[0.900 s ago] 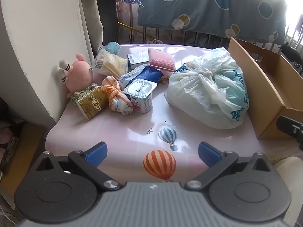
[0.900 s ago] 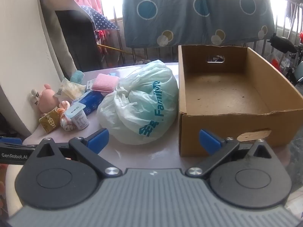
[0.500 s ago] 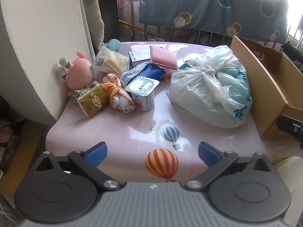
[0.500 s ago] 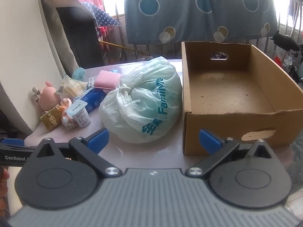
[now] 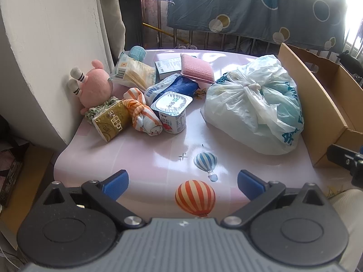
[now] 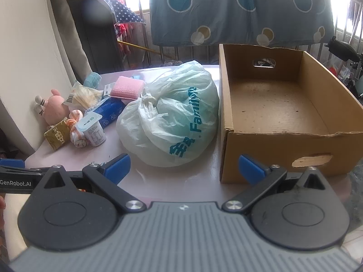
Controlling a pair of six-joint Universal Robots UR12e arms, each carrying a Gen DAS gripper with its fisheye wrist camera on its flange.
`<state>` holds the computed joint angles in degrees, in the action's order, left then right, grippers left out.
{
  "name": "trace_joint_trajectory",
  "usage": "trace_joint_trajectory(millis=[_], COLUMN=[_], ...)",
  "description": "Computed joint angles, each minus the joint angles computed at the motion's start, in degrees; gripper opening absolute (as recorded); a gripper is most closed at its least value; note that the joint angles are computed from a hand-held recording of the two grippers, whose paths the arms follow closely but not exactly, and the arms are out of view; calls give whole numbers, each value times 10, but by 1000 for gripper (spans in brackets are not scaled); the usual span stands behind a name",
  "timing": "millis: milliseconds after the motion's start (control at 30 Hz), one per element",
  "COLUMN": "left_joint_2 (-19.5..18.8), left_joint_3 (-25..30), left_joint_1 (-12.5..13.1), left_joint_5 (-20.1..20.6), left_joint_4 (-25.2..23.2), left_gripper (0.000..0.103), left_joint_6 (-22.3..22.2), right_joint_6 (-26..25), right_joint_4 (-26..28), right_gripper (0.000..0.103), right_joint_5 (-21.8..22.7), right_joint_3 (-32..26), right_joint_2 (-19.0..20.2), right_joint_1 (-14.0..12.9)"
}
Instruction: Organize soft objects
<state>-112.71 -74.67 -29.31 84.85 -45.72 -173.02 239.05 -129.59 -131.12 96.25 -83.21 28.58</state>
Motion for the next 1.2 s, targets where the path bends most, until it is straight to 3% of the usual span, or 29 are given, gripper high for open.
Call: trace_joint_trajectory(millis=[1200], left_joint_2=[-4], left_joint_3=[9], left_joint_1=[-1], left_joint_5=[-1], left_joint_4=[-5], left_gripper=[103], left_joint_6=[-1], right_joint_6=[5], right_joint_4=[14], right_gripper=[102], right_joint_5=[-4], right_joint_3=[-7], right_joint_2=[2], right_joint_1=[1])
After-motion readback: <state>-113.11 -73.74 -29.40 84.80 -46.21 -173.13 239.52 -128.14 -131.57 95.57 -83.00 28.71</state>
